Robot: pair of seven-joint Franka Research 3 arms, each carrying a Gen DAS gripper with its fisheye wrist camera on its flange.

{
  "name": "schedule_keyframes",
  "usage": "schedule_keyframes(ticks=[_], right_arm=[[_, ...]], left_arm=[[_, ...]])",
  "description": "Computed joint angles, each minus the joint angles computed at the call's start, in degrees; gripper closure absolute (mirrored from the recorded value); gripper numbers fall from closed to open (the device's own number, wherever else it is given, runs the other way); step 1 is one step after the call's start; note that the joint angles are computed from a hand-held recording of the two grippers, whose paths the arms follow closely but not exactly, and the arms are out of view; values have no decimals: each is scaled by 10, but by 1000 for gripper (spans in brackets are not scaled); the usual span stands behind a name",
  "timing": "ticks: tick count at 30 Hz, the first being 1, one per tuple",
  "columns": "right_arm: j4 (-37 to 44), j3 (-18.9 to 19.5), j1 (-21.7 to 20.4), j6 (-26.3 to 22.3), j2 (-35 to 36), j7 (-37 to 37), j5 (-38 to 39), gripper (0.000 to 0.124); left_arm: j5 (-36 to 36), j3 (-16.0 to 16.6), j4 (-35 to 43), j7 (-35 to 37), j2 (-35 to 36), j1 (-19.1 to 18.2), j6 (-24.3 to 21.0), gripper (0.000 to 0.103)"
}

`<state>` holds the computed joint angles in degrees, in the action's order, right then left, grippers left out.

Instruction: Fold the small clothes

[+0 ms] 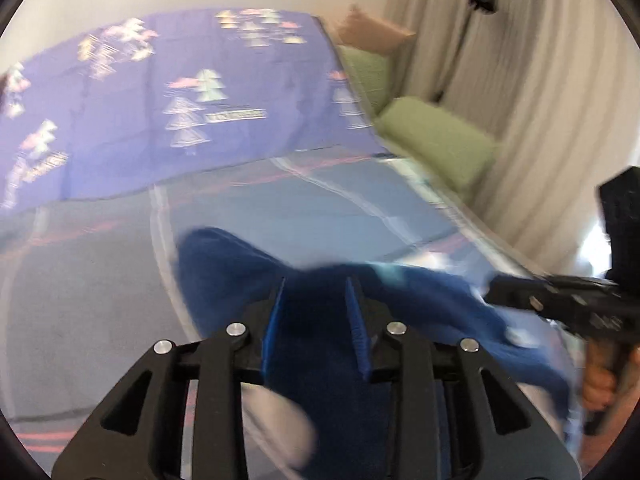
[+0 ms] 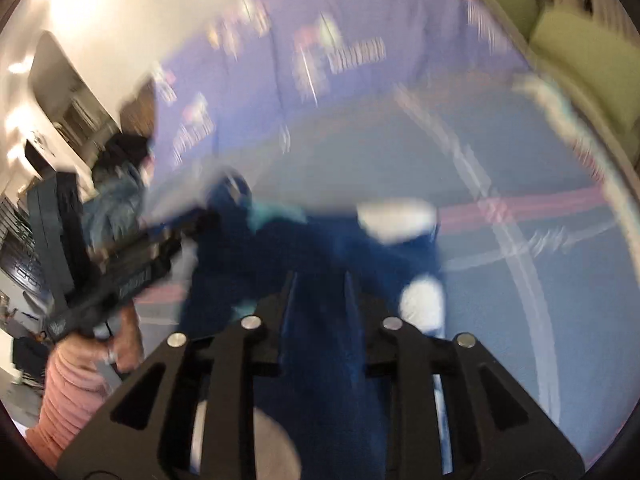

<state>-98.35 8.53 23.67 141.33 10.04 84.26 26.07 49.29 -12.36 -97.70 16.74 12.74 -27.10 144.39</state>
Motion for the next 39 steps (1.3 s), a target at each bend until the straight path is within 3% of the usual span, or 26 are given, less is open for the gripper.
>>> schedule_keyframes(ticks=[1,2,5,8,12,15,18,20,22,24,25,27,28,32,36,38,39], right_arm=[[12,8,-5,-9,24,15,-19,100],[6,-3,9,14,37,13,-28,101],[-7,-11,23,39,30,42,-75,101],[-21,-9,28,59,23,47,-101,101],[-75,8,2,90,-25,-13,-13,96],[-159,2,-6,113,-115,-43,60,85],[-247,-14,10,133,-210,-103,133,85],[-293,-36,38,121,-264,-171,207,88],[-333,-27,37,114,-295,-156,196,90],[-359,0,8,107,-290,-68,114,92],[-376,-3,20,131,-282,-74,124,92],[-393,-4,31,168,-287,-81,119,92],[-393,0,25,163,-294,-56,102,92],[-406,-28,45,142,-334,-27,130,94],[-461,-38,46,158,-406,-13,151,80],[-490,-48,57,161,-437,-1,170,76],[-493,-53,62,158,-440,2,176,73]], left_arm=[[-21,-2,10,22,13,4,-20,66],[-55,-5,17,49,29,13,-25,65],[23,20,44,43,70,-23,-59,60],[39,25,75,38,86,-43,-100,61],[36,25,24,-8,44,-31,-55,57],[24,9,-18,-26,-6,-25,-61,53],[44,-12,-79,-55,-68,-15,0,51],[58,-31,-112,-62,-98,-13,51,49],[63,-51,-126,-42,-105,-15,82,45],[38,-71,-109,7,-78,-28,50,43],[51,-77,-92,12,-57,-44,3,42],[146,-71,-57,-5,-13,-98,-97,42],[163,-69,-44,-7,-3,-110,-123,42],[109,-62,-39,10,-14,-110,-117,42],[99,-69,-65,-5,-56,-111,-112,41],[115,-75,-81,-15,-73,-107,-86,36],[130,-79,-81,-23,-73,-108,-78,26]])
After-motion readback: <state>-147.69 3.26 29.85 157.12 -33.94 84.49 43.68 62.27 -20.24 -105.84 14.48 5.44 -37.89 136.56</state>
